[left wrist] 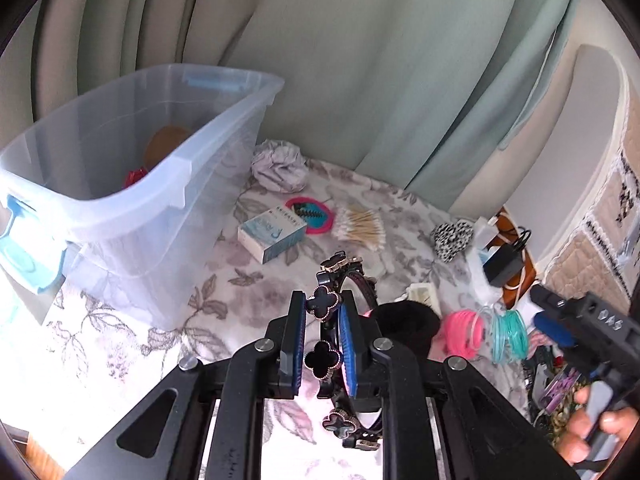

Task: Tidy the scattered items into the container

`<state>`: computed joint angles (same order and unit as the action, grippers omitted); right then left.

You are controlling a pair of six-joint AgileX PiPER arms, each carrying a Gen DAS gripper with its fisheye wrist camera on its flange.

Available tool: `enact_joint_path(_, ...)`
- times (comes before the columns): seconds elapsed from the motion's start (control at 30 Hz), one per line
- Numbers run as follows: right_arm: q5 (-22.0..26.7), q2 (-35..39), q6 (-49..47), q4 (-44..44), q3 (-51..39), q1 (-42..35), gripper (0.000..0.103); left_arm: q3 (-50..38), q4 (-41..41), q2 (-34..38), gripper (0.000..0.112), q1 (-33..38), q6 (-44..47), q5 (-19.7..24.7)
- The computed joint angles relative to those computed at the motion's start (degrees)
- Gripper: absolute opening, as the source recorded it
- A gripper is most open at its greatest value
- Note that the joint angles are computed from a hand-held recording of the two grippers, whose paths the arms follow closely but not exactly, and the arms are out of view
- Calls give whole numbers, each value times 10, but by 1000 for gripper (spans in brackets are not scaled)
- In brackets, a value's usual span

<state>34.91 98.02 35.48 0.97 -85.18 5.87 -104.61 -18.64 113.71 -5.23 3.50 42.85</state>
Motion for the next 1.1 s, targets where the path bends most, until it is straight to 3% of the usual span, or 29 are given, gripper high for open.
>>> enact_joint_path(0.17,21,-20,40,-48,-5,0,58,-13,32,19,17,1,-24,20)
enact_joint_path(0.3,18,-11,-53,43,-27,3,58,-16,45,30,17,0,-35,31)
enact_joint_path(0.47,83,76,-188,151,-130,41,58,-1,52,22,17,-1,-33,31)
enact_joint_path(0.53,111,115,-208,162,-172,60,58,4,55,16,22,2,-34,27)
enact_joint_path(0.6,126,143,-206,150,-196,77,58,9,47,10,41,8,-30,24)
enact_joint_path(0.7,139,167,-185,129,-207,87,58,13,59,5,46,11,-43,23)
enact_joint_path(1.1,112,219,-199,192,-221,70,57,26,48,3,46,14,-22,38)
